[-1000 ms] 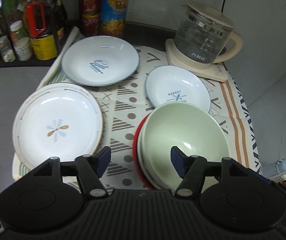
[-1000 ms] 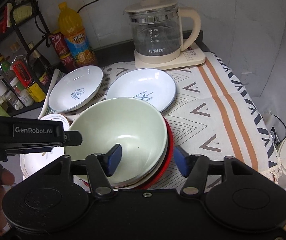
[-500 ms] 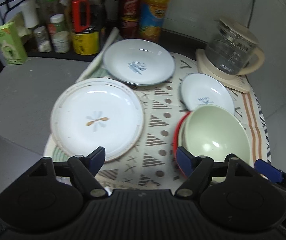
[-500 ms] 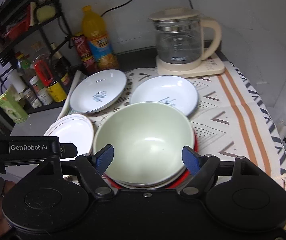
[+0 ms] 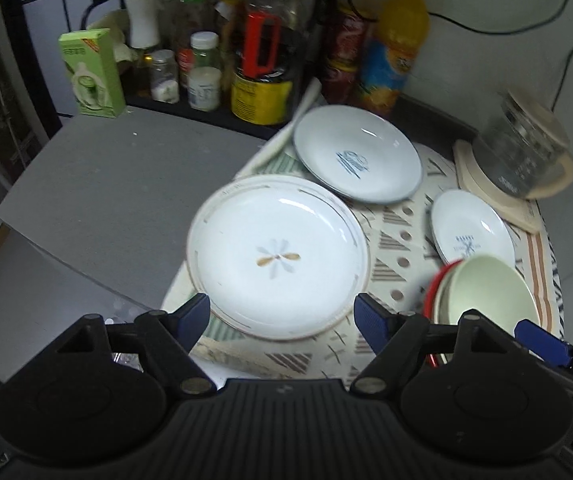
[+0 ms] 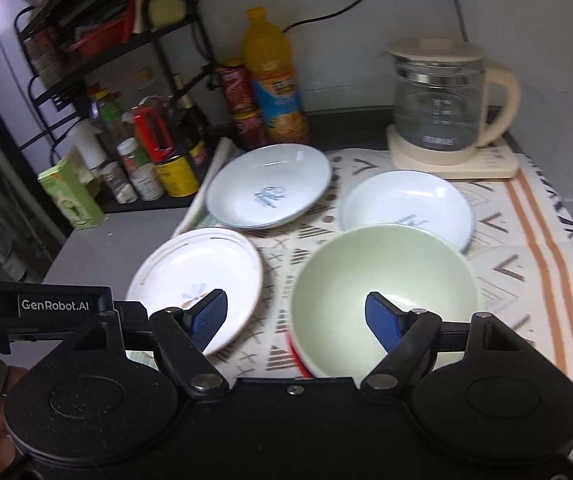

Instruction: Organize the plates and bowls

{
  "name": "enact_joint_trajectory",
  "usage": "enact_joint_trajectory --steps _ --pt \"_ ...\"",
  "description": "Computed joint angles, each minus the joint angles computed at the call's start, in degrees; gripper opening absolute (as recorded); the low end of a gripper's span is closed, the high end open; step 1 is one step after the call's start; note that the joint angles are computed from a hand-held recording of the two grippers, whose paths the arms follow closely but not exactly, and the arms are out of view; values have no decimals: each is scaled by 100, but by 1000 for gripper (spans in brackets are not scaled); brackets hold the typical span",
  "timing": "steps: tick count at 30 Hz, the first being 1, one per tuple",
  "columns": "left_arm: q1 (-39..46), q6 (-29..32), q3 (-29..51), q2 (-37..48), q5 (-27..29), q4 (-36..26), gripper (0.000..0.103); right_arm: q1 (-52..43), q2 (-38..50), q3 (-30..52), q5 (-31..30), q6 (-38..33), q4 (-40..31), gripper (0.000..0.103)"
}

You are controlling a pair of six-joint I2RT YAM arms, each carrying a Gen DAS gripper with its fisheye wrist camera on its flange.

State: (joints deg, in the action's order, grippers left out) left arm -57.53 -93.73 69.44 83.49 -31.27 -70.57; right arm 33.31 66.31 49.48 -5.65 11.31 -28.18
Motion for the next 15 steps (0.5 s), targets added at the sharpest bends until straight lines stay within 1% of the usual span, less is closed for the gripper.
enact_joint_trajectory --steps 7,12,15 --pt "575 452 -781 -625 157 556 77 462 545 347 215 133 233 75" --pt "1150 917 -1402 -1128 361 1023 77 688 1105 660 346 164 398 74" --pt "1550 1368 -1765 -1381 503 1413 77 816 1439 876 391 253 410 72"
